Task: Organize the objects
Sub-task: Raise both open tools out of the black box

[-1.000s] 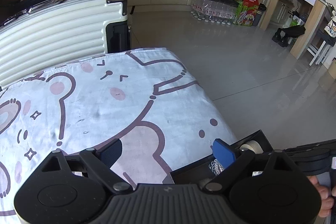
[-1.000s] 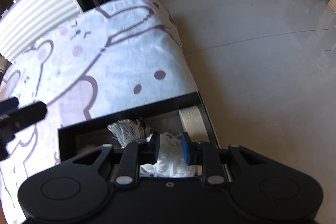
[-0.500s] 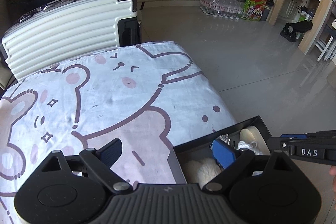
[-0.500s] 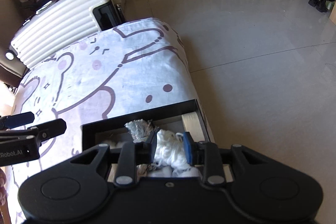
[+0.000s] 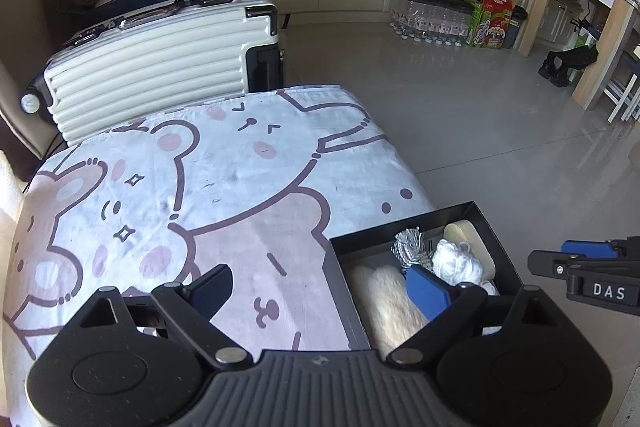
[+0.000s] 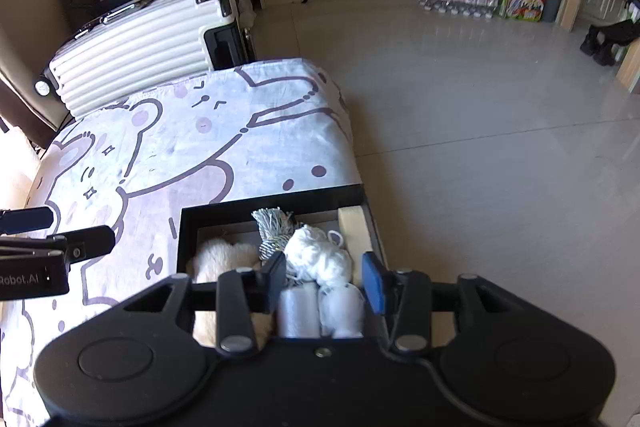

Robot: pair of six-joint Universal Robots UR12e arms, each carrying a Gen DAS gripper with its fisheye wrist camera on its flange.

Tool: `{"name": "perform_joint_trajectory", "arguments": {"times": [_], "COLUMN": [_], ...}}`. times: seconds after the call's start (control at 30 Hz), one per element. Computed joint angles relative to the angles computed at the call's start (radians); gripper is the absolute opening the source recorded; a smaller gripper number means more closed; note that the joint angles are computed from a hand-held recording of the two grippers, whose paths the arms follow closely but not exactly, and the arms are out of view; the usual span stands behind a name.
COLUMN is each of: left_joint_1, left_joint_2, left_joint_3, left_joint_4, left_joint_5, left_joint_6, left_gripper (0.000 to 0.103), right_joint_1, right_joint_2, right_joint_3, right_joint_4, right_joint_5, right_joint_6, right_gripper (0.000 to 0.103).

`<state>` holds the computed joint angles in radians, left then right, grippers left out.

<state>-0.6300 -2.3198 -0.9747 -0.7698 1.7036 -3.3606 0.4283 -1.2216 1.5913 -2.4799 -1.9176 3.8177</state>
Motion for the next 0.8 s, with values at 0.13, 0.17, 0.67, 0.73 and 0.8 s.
{"name": "perform_joint_trajectory", "arguments": {"times": [0.13,0.17,0.67,0.73,0.8], "left_joint_1": [-0.006,-0.009,-0.027,-0.028,-0.029], "left_joint_2": [0.03,0.036,0.101,0.104,0.106], "left_joint_3": [-0.04,-0.048,-0.135,-0.139,-0.14], "left_joint_4": [0.007,0.008,0.012,0.008,0.0], "left_joint_5": [0.011,0.021,0.097,0.093,0.088], "left_joint_6": [-0.019,-0.019,-0.09,-0.096,-0.101], "left_gripper": [0.095,0.095,0.103,0.103,0.103], "right_joint_1": [0.014,0.018,0.065,0.068,0.07], "right_joint_2": [-0.026,-0.032,-0.079,-0.081,-0.083], "right_joint_3": [0.024,0.029,0.057,0.056,0.055], "right_joint_4": [-0.01,-0.011,0.034,0.047,0.065], "right_joint_5": [-0.028,-0.035,-0.133,-0.139,-0.139], "right_joint_6": [0.013,0.015,0.052,0.057,0.063], "right_gripper": [0.052,0.054,0.088,0.094,0.098]}}
